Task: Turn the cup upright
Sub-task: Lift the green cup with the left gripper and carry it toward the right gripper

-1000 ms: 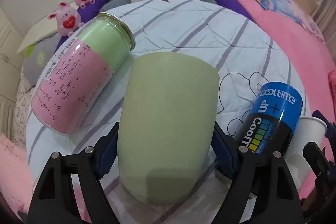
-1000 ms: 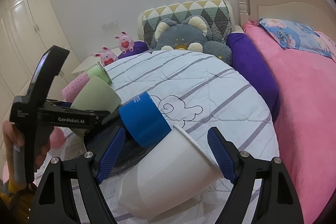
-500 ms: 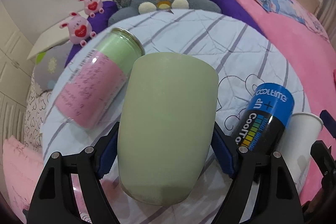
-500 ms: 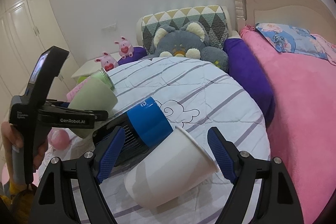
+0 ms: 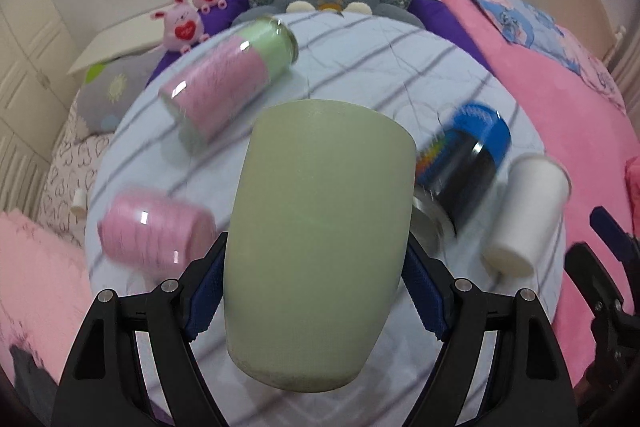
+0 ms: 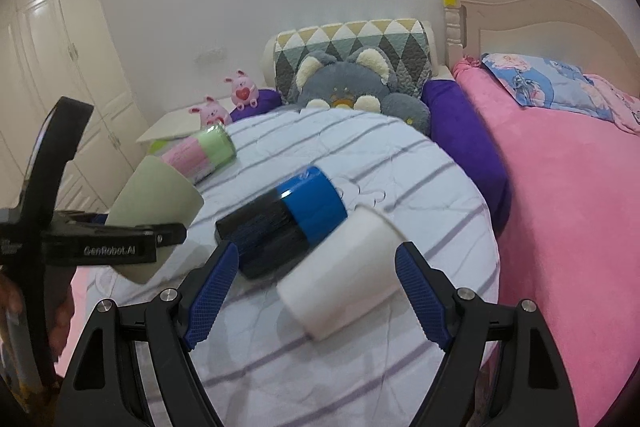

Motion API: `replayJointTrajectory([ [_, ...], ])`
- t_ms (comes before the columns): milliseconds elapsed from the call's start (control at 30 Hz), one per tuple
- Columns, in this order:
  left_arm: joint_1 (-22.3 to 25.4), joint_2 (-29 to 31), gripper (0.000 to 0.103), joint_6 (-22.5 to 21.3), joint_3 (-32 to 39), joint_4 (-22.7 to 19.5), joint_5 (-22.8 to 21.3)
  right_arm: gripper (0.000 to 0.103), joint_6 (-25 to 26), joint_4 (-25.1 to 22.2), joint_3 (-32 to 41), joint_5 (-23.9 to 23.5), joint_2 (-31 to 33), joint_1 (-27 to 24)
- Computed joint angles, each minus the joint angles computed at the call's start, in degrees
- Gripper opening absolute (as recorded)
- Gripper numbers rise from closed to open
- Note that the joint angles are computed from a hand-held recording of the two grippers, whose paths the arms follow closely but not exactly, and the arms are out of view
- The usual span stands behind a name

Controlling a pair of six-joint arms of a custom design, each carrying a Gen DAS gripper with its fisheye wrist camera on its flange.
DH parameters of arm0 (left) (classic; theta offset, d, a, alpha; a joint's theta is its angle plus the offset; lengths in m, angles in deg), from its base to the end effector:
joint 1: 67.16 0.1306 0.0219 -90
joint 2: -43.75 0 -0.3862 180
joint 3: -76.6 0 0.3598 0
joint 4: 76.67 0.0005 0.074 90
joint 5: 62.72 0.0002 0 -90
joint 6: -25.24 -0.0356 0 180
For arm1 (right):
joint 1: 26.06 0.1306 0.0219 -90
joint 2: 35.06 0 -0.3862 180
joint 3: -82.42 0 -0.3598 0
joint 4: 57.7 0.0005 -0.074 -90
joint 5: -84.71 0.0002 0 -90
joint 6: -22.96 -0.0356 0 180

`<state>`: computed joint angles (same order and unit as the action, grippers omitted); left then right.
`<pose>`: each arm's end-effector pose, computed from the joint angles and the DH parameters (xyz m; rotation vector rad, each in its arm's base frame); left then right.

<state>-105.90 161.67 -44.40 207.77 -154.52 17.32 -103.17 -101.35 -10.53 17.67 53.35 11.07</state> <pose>0.4712 -0.3708 0.4557 0.3747 2.6446 -0.0944 0.3645 0.2579 0.4325 0.1718 2.2809 0.1917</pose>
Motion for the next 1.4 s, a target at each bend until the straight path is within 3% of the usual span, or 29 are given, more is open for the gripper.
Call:
replayJointTrajectory([
  [267, -3.2, -5.3, 0.081, 4.5, -11.1, 3.1, 1.5, 0.082, -2.5, -4.6, -0.5, -0.2, -0.6, 2.7],
  [500, -4.9, -7.5, 0.081, 7.8, -16.0, 5.0, 0.2, 0.082, -3.6, -5.5, -1.9, -1.1, -1.1, 3.7],
  [567, -5.2, -7.9, 0.084, 7.8, -16.5, 5.1, -0.5, 0.082, -3.4, -5.6, -2.2, -1.3, -1.2, 4.1],
  [600, -5.6, -8.1, 0.089, 7.5, -16.7, 5.4, -1.6, 0.082, -3.5, -5.5, -2.3, -1.1, -1.3, 4.3],
  [633, -5.9, -8.5, 0.101, 7.2, -17.2, 6.1, -2.8, 0.082, -3.5, -5.2, -2.4, -1.2, -1.3, 4.3],
  [667, -6.2, -8.9, 0.103, 7.3, -17.7, 6.7, -4.7, 0.082, -3.4, -5.0, -2.5, -1.5, -1.3, 4.4],
  [733, -6.2, -9.3, 0.103, 7.3, -18.0, 6.8, -5.4, 0.082, -4.0, -4.3, -3.1, -2.2, -1.5, 4.3],
  [833, -5.7, -9.7, 0.103, 6.8, -18.3, 7.5, -3.2, 0.082, -4.4, -4.4, -3.4, -1.7, -1.7, 4.5],
  [1300, -6.1, -12.0, 0.103, 4.8, -20.3, 8.9, -5.2, 0.082, -7.8, -5.4, -3.9, 0.5, -3.0, 4.8],
  [1400, -5.8, -13.2, 0.103, 3.7, -21.0, 9.6, -3.2, 0.082, -9.3, -5.9, -4.2, 1.2, -3.4, 4.7],
])
